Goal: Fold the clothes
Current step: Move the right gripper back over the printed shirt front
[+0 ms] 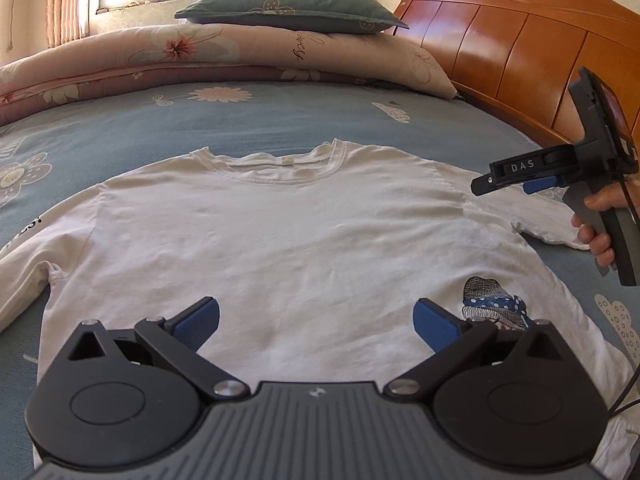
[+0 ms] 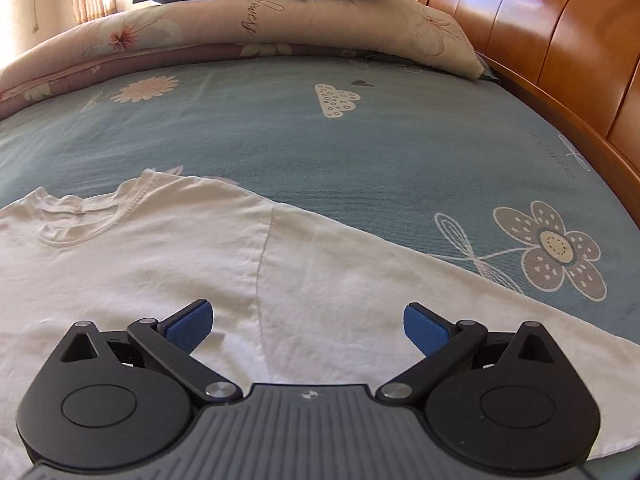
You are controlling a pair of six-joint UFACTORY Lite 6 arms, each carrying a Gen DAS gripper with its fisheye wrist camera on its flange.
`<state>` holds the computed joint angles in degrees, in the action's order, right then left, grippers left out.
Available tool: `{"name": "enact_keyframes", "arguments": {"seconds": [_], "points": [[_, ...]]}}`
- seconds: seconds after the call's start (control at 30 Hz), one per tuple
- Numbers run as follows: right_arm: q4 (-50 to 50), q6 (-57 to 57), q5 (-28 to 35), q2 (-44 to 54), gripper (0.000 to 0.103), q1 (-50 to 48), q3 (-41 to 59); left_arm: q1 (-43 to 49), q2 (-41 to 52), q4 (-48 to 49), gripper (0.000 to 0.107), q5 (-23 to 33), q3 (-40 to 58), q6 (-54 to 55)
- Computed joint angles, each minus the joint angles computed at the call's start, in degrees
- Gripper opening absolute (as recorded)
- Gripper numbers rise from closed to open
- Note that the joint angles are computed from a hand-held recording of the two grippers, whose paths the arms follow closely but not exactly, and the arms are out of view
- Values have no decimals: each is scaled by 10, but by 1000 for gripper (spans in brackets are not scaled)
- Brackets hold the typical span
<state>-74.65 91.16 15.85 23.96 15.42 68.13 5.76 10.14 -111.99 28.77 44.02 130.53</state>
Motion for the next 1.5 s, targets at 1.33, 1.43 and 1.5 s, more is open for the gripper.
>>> {"name": "enact_keyframes", "arguments": {"seconds": [1.33,1.43,1.5], "points": [[-86,305,120,-98,103,393,-218,87,-86,124,102,68,-19,-108],[-150,434,120,-135,103,413,-280,91,-77,129,102,68,-13,-110],[-115,428,136,-159,103,449,-307,89,-71,129,102,63,-11,-107]]}}
